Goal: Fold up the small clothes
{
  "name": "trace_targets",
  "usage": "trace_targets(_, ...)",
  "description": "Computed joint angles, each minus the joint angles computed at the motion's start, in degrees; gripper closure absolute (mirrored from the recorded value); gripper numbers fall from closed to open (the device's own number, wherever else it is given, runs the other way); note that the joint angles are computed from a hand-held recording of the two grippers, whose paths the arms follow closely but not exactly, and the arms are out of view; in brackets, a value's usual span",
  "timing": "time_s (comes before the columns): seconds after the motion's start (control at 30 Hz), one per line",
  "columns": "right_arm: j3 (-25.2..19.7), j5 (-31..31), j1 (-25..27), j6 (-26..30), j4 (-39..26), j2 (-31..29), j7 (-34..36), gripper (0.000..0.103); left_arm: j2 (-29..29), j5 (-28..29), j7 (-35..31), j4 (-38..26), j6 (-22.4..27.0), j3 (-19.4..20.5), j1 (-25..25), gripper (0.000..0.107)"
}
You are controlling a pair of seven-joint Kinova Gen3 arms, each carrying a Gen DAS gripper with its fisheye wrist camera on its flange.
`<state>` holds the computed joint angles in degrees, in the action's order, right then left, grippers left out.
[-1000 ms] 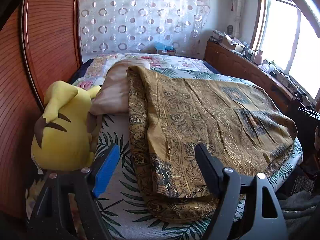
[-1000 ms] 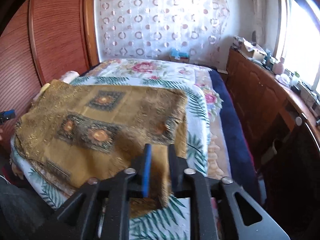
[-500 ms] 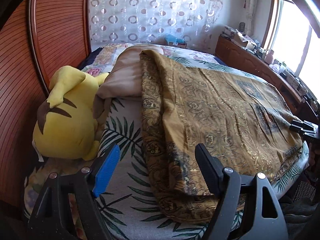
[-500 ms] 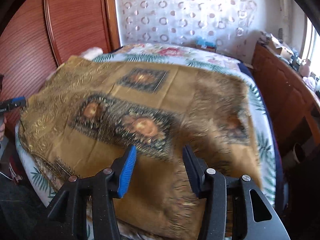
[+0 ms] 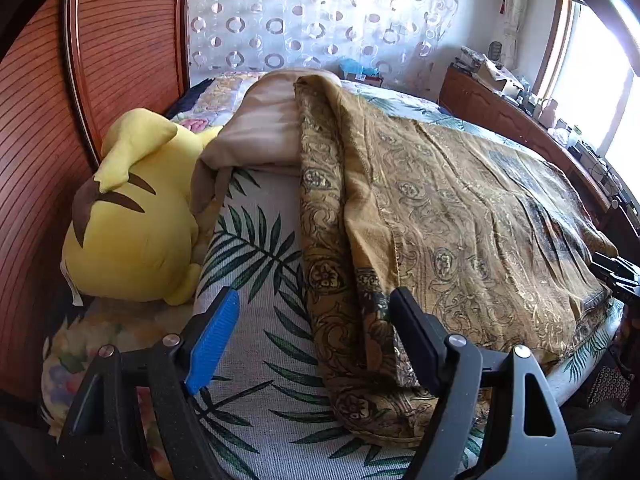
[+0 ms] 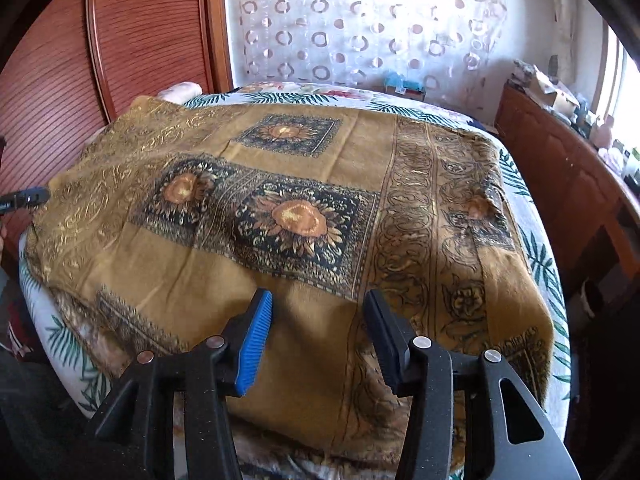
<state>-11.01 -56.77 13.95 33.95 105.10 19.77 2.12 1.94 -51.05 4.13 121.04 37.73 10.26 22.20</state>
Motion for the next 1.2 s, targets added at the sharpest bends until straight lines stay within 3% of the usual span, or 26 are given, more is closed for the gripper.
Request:
trace_targets(0.17, -0.39, -2.12, 0.65, -0.54, 1.30, -0.33, 2.34, 0.053, 0.48, -0.05, 1.12, 0.78, -2.05, -0.50, -0.23, 0.029)
trace_targets(0.3, -0.41, -4.22, 1.07, -1.09, 2.35, -0.78, 4.31, 0.052, 0.97, -1.81, 3.05, 0.72, -1.02, -0.27, 0.74, 0.029)
trace_targets(0.37, -0.39, -5.74, 1.36, -1.18, 2.98, -0.88, 5.89, 0.052, 0.95, -2.68, 3.64, 0.98, -1.59, -0.32, 1.04, 0.034)
trace_targets(0.57, 1.06, -6.07, 1.24, 0.76, 2.30, -0.49, 6.27, 0.052, -0.03, -3.23, 2.88, 2.29, -7.33, -0.82, -0.33, 0.071)
trace_targets(0.63, 1.40, -6.11, 1.32, 1.35, 1.94, -0.26, 6.31, 0.052, -0.11, -2.87, 1.83, 2.47, -8.96, -1.00, -0.83, 0.090)
trace_targets(0.7, 1.62, -6.11, 1.33, 1.74, 1.69, -0.12, 6.25, 0.052, -0.32, -3.68, 2.35, 2.43, -9.73, -0.86, -0.85, 0.100)
trace_targets(0.93, 3.55, -0.05, 0.44, 6.07, -2.34, 0.81, -1.30, 0.052, -1.46, -7.95, 1.84, -2.10, -7.65, 1.26, 0.00, 0.101)
trace_targets(1.1, 2.83, -0.80, 2.78, 8.01, -3.92, 0.98, -1.65, 0.031, 0.49, -9.53, -3.15, -8.33, -9.00, 1.27, 0.31, 0.101)
trace_targets(1.2, 2.74, -2.32, 3.37, 6.64, -3.29, -0.01, -0.13, 0.025, 2.81, -9.71, -6.68, -12.79, -11.22, 0.21, 1.18, 0.101)
